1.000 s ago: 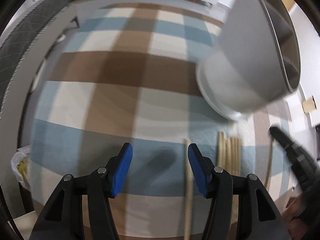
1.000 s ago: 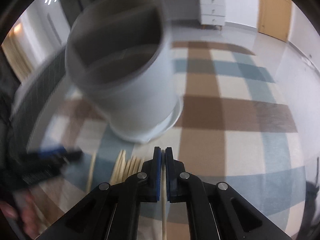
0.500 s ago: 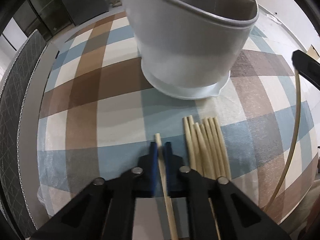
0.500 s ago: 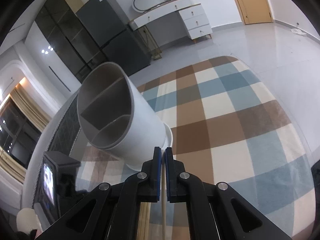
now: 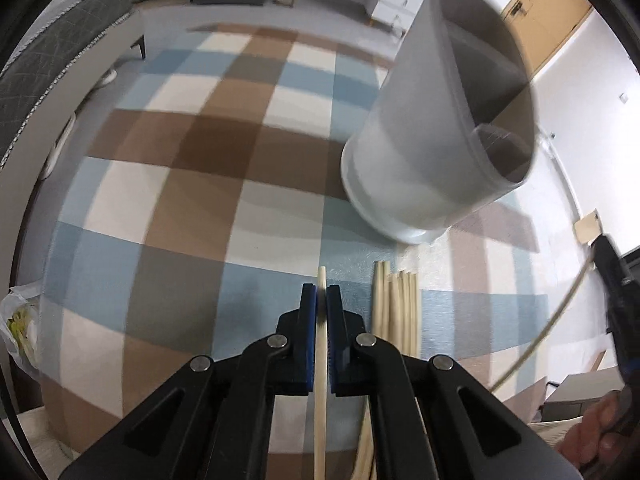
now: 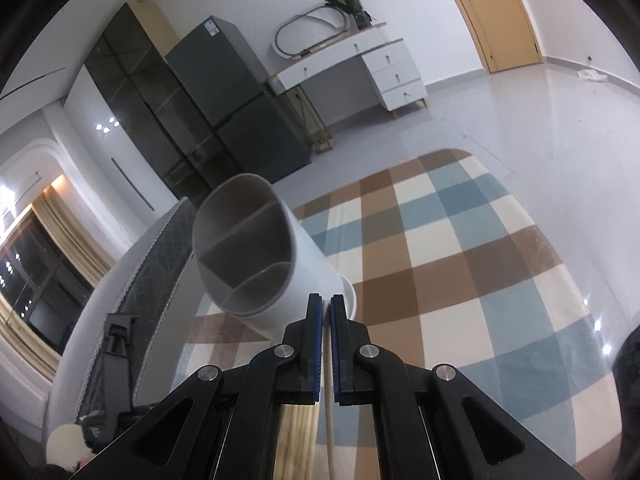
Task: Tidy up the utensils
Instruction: 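Carry the chopstick with the right tool over the caddy opening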
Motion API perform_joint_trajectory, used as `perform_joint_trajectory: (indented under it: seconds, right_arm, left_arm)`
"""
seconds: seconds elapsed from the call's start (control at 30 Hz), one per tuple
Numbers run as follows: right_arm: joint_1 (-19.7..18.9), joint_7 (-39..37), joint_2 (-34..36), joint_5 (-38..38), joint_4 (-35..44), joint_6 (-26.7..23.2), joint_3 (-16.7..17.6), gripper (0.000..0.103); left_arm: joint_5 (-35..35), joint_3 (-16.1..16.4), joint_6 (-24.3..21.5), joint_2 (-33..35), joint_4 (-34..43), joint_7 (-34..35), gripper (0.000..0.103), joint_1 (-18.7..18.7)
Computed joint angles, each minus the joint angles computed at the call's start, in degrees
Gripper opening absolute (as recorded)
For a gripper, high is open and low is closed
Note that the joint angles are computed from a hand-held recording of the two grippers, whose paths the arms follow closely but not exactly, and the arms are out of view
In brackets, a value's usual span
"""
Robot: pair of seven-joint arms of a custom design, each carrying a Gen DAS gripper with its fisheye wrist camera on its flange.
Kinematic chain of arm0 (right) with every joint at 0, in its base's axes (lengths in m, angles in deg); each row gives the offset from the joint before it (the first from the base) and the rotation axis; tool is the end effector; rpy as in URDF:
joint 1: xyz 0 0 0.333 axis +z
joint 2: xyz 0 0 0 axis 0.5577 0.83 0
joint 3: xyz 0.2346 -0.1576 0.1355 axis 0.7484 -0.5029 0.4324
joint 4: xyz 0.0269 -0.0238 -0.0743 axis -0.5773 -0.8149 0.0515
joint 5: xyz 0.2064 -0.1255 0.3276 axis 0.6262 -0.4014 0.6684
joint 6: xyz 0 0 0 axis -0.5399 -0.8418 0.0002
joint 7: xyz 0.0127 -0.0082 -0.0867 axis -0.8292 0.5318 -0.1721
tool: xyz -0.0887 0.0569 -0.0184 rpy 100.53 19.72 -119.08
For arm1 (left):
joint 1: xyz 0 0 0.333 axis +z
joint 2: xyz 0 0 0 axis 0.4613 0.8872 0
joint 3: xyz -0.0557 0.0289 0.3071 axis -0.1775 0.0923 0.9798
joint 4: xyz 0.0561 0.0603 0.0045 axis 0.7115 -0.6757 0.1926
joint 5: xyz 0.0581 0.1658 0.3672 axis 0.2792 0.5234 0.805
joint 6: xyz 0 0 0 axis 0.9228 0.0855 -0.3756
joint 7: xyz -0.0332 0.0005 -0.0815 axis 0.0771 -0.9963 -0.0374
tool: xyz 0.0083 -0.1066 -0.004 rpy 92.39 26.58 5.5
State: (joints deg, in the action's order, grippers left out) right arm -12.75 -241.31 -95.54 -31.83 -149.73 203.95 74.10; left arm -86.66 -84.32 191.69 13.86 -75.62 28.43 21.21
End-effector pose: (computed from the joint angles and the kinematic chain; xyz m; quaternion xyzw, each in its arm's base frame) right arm 0.4579 0.2998 0.4669 -0.3867 0.7811 -0.2487 0.4225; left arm 0.5803 -0.1773 0.4695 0.5305 -0.8089 0.2524 0.0229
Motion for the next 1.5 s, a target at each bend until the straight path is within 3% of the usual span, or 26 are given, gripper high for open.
perform_joint_trajectory:
  seconds: [0.1, 0.27, 0.63, 1.1, 1.27, 1.5]
  right_arm:
    - [1.6, -0.4, -0.8, -0.1, 0.1, -1.6, -0.8, 0.003]
    - [3.7, -2.1, -1.3, -2.3, 1.3, -2.6, -1.7, 0.003]
    - [6.6, -3.1, -4.1, -4.2, 2.3, -4.4, -3.1, 0.003]
    - [7.3, -1.9, -5.1, -4.7, 2.2, -5.5, -4.2, 0.003]
    - [7.5, -1.9, -5.6, -6.1, 3.7, -6.2, -5.5, 0.003]
    - [3.6, -6.0, -2.0, -9.5, 10.0, -6.9, -5.0, 0.003]
  left_arm:
    - [-6.6, 0.5, 2.4, -6.5, -5.6, 4.3, 0.001, 0.0]
    - [-13.2, 2.1, 8.9, -10.7, -8.1, 11.7, 0.001, -2.5]
    - [-13.2, 4.0, 9.9, -14.1, -9.1, 14.7, 0.0, -4.6]
    - [-13.7, 5.2, 7.0, -15.0, -6.1, 16.8, 0.0, -5.6]
    - [-13.4, 5.2, 1.7, -13.2, -0.6, 15.3, 0.0, -4.6]
    - [-16.0, 4.7, -2.1, -10.0, 8.5, 14.9, 0.0, -3.3]
